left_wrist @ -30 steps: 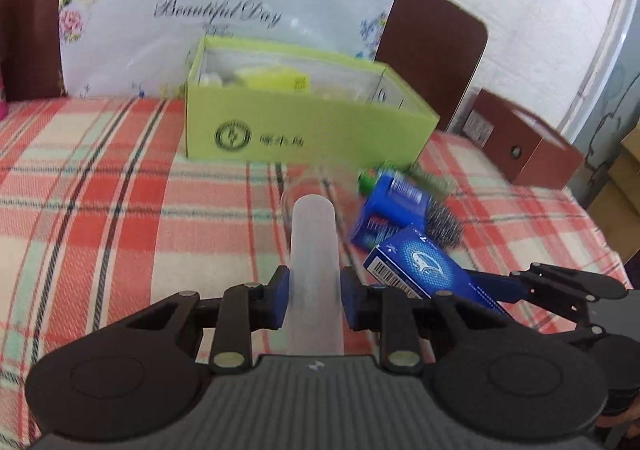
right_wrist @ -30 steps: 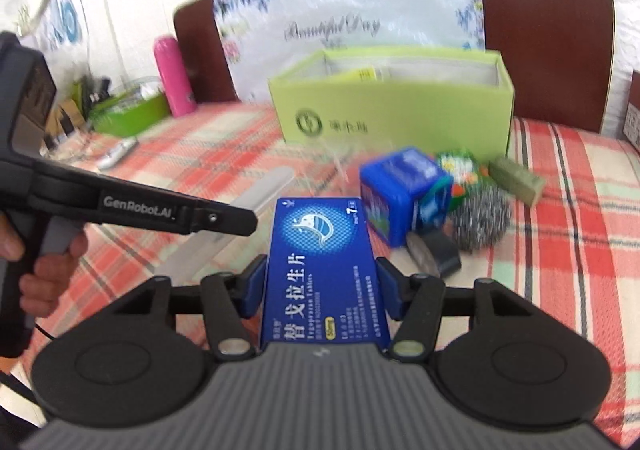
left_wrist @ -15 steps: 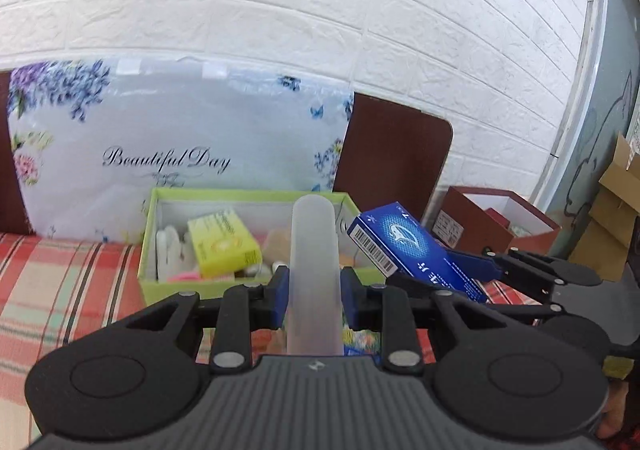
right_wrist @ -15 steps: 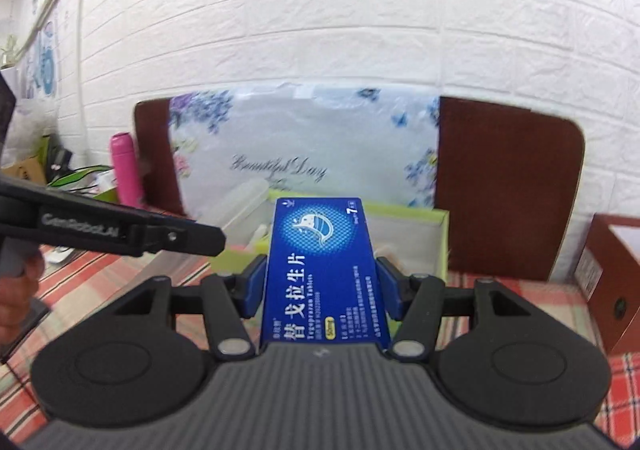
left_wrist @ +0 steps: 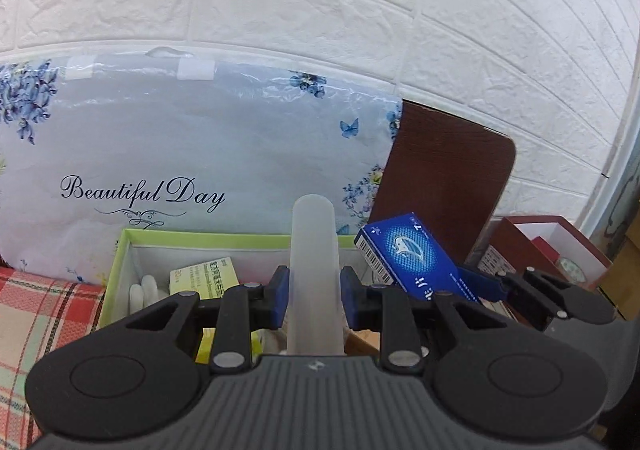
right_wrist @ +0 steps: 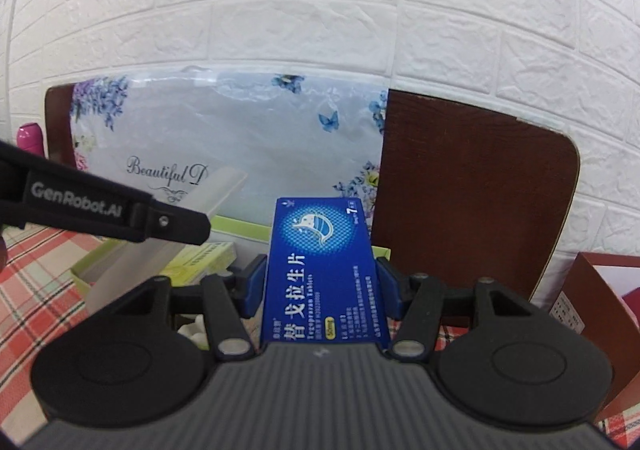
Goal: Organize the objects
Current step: 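Carry both items into the lime-green box and open both tools, then move both tools back to the clear cup and black tape roll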
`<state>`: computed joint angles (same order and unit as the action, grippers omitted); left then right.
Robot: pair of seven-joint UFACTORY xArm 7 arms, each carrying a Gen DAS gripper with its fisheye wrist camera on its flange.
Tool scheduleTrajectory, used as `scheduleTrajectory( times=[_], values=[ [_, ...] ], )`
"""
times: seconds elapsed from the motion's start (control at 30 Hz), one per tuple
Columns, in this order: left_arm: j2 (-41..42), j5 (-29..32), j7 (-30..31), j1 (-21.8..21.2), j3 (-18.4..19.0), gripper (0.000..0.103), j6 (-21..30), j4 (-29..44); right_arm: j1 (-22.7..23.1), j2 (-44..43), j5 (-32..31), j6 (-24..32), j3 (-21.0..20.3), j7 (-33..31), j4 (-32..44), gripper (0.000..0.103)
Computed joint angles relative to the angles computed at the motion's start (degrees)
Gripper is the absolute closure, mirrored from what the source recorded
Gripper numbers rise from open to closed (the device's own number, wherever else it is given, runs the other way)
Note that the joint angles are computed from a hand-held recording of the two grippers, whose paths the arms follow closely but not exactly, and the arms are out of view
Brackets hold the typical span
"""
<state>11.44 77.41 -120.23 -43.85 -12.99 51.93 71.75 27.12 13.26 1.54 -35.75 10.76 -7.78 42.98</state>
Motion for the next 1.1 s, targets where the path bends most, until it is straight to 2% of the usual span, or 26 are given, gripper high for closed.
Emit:
scheduleTrajectory(
  times=[0.07, 0.1, 0.13, 0.17, 0.2, 0.23, 0.37, 0.43, 0.53, 0.67, 0.73, 0.8, 0.93, 1.1],
  values=[
    [1.1, 1.4, -1.3, 0.3, 0.6, 0.075, -0.3, 0.7, 0.6, 1.8, 1.1, 0.2, -0.1, -0.3, 1.8, 0.047],
    [1.9, 2.9, -2.7, 0.0, 1.0, 0.075, 1.1, 1.0, 1.0, 2.9, 1.8, 0.1, -0.2, -0.5, 2.8, 0.047],
    [2.8, 4.3, -3.9, -1.5, 2.0, 0.061, 3.6, 1.4, 1.6, 4.1, 2.5, -0.3, -0.4, -1.0, 3.7, 0.046],
    [3.6, 3.2, -3.2, -1.1, 1.2, 0.044, 5.9, 2.0, 2.1, 5.2, 2.7, -0.5, -0.6, -1.7, 4.5, 0.042],
    [3.9, 0.1, -2.2, -1.3, 1.1, 0.019, 7.8, 2.3, 2.7, 5.8, 3.0, 1.1, -0.9, -2.9, 5.2, 0.019],
    [3.4, -1.0, -3.0, -1.8, 1.1, 0.019, 9.1, 1.3, 4.4, 6.2, 5.2, 1.8, -1.9, -5.1, 5.3, 0.008],
    [-1.7, 1.2, -8.7, -2.8, -0.9, 0.019, 9.3, -6.8, 5.2, 6.8, 5.3, -5.1, -2.0, -8.7, 0.4, 0.004],
    [-3.6, 2.0, -12.2, -3.4, -2.6, 0.018, 10.1, -9.7, 3.9, 6.3, 5.3, -10.2, -0.6, -5.5, -2.9, 0.0],
    [-4.6, -1.2, -14.4, -4.1, -5.0, 0.018, 12.3, -10.7, 0.9, 3.7, 2.6, -13.4, 1.5, 3.0, -7.5, 0.0],
    [-4.6, -5.3, -15.8, -5.8, -7.2, 0.018, 14.9, -10.9, 0.7, -3.2, 2.0, -10.3, 1.7, 5.5, -13.1, 0.0],
    [-4.2, -7.1, -17.3, -7.0, -7.9, 0.018, 15.8, -11.0, -0.5, -7.0, -2.4, -9.4, 1.6, 7.2, -16.3, 0.0],
    [-3.9, -8.8, -19.3, -8.1, -8.4, 0.018, 15.8, -11.4, -1.0, -10.0, -4.7, -9.2, 1.7, 7.5, -19.4, 0.0],
    [-3.6, -11.3, -21.8, -9.9, -9.0, 0.018, 14.1, -12.5, -1.0, -14.0, -5.1, -10.5, 2.1, 7.3, -25.6, 0.0],
    [-1.9, -11.7, -21.5, -11.9, -8.9, 0.018, 12.7, -12.2, -2.2, -14.8, -11.0, -12.1, 0.9, 15.4, -31.0, 0.0]
  ],
)
